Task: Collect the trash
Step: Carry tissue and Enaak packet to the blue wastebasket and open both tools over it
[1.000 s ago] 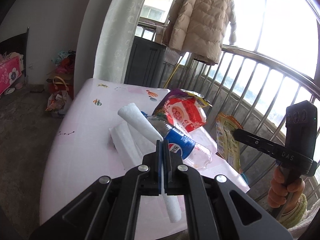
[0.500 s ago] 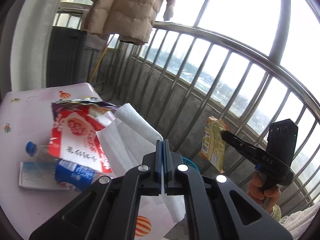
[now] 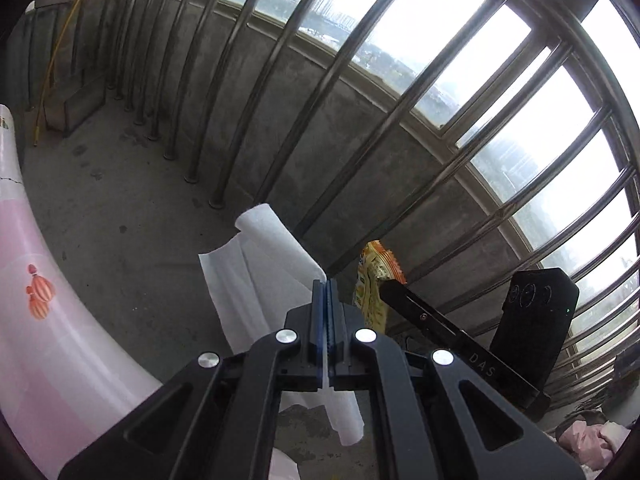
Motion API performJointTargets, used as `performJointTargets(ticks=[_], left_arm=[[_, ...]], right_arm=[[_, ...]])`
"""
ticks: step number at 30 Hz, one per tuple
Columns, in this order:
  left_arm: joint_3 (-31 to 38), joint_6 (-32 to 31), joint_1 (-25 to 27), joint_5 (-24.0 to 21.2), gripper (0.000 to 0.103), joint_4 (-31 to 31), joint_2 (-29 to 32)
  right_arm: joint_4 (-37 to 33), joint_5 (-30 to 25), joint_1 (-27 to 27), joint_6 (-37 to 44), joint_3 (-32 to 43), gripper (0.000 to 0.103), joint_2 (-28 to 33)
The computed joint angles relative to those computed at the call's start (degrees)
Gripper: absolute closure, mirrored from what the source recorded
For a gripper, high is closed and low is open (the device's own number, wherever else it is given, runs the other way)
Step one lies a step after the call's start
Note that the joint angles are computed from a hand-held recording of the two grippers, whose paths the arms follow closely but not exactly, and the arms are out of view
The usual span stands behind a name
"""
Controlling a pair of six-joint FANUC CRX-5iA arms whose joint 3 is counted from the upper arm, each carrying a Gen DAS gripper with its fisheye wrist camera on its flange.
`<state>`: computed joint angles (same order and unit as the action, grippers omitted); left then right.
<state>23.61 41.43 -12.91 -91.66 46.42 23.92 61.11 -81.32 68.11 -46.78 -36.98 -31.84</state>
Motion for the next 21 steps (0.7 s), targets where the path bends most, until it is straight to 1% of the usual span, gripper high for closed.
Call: performJointTargets(ticks=[2, 4, 5, 6, 9, 10, 11, 12, 13, 14, 15, 17, 18, 20, 21], left_arm=[[3.2, 3.0, -3.5, 0.5, 0.102, -2.0, 3.3], [5.1, 5.2, -6.4, 1.4, 0.102, -3.6, 5.7], [6.1, 6.0, -7.7, 2.0, 0.102, -4.4, 6.9], [7.0, 6.6, -8.9, 2.6, 0.102, -5.1, 8.0], [9.6, 7.9, -12.2, 5.0, 0.102, -7.2, 11.2], [9.8, 7.8, -12.9, 6.2, 0.101, -8.0, 11.8], [10.2, 8.2, -13.8, 7.5, 0.097, -9.6, 12.5], [9.8, 8.7, -14.6, 9.9, 0.082, -12.0, 12.5], [9.2, 9.1, -15.6, 12.8, 0.072, -15.0, 12.2], [9.1, 9.8, -16.5, 14.8, 0.056, -17.8, 12.2], [9.6, 10.7, -16.9, 15.2, 0.052, -19.9, 12.5], [10.6, 11.6, -16.8, 12.9, 0.052, -20.6, 13.4], [10.1, 11.1, -16.4, 12.2, 0.050, -19.9, 13.3], [8.4, 10.0, -15.6, 12.5, 0.048, -19.0, 12.2], [7.8, 9.5, -15.4, 12.9, 0.048, -18.9, 11.7]], right_arm=[[-0.5, 1.1, -0.9, -4.7, -4.1, 0.101, -3.5], [-1.4, 3.1, -2.9, -7.6, -7.6, 0.101, -6.8], [-1.7, 3.1, -3.0, -9.3, -9.1, 0.100, -8.1], [-2.4, 3.1, -3.2, -10.5, -10.5, 0.100, -9.3], [-4.4, 6.4, -7.3, -11.4, -14.0, 0.100, -11.8], [-5.0, 8.6, -9.3, -11.5, -15.5, 0.096, -12.9], [-6.5, 10.8, -11.2, -11.5, -16.7, 0.094, -13.6], [-8.8, 13.1, -13.5, -10.8, -17.5, 0.090, -13.9], [-11.0, 15.1, -15.3, -10.2, -18.3, 0.078, -14.0], [-13.9, 16.5, -16.9, -9.8, -18.6, 0.067, -13.6], [-16.6, 16.9, -17.4, -9.9, -18.6, 0.065, -13.2], [-18.9, 15.8, -16.2, -12.1, -18.9, 0.065, -13.1], [-18.6, 14.6, -14.8, -14.0, -19.3, 0.064, -13.3], [-17.5, 11.4, -11.3, -17.6, -19.6, 0.059, -13.4], [-17.6, 9.8, -10.0, -18.6, -19.4, 0.058, -13.2]])
